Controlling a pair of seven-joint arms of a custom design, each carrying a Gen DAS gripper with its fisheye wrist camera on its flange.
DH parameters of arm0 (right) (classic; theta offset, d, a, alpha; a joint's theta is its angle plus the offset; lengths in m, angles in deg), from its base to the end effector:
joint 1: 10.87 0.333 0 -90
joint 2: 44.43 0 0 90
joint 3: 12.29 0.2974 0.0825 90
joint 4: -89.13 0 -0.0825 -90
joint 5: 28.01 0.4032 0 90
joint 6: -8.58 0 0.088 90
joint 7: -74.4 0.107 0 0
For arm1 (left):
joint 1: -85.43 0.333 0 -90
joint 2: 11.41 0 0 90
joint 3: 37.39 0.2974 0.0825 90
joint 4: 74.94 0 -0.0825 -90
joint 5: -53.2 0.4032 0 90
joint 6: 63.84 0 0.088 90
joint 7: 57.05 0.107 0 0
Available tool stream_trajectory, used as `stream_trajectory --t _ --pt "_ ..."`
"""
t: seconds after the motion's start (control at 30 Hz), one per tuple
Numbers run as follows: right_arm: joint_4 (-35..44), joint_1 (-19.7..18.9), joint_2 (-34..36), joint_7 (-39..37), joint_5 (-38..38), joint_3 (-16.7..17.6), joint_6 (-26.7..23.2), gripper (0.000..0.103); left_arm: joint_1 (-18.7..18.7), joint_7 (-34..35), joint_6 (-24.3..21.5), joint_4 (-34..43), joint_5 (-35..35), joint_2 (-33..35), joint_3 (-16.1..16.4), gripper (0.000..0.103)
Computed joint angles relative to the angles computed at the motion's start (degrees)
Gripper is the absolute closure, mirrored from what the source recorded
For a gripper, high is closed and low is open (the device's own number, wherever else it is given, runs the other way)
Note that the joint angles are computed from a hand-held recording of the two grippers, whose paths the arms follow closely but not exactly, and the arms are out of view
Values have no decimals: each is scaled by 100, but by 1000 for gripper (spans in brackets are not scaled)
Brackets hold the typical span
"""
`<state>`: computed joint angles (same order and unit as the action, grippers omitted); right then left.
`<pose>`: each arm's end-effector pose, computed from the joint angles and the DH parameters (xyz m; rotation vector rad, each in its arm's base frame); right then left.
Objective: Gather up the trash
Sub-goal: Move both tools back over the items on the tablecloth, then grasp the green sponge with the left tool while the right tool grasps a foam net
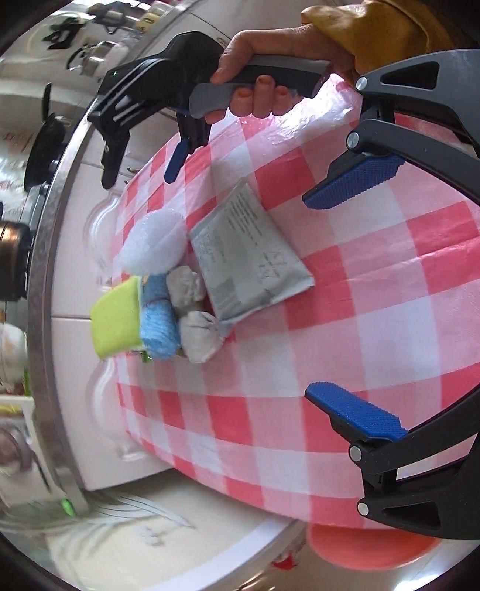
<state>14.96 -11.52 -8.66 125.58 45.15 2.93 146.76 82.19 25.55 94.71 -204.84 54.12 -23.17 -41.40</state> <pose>0.7615 0.1494 0.4301 -1.3582 1.3459 0.3276 0.5464 -0.0718 0.4988 -1.8219 1.8475 -0.7344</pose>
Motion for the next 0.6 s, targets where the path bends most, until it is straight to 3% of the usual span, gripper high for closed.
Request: stream_trajectory --t 0.1,0.2,0.37,0.53,0.6 --pt "363 163 235 303 -444 -118 -6 4 80 -101 63 364 140 229 -23 9" --pt "695 299 434 540 -908 -143 -54 4 112 -75 -41 838 -170 581 45 9" --pt "994 651 568 888 -1901 -288 312 4 336 14 -245 1749 -694 1315 5 9" --pt "1321 808 805 1183 -2624 -307 376 4 743 142 -527 3098 -1718 2276 -236 9" --pt "1425 873 890 1298 -2876 -337 396 4 776 -128 -727 3807 -1586 2762 -277 9"
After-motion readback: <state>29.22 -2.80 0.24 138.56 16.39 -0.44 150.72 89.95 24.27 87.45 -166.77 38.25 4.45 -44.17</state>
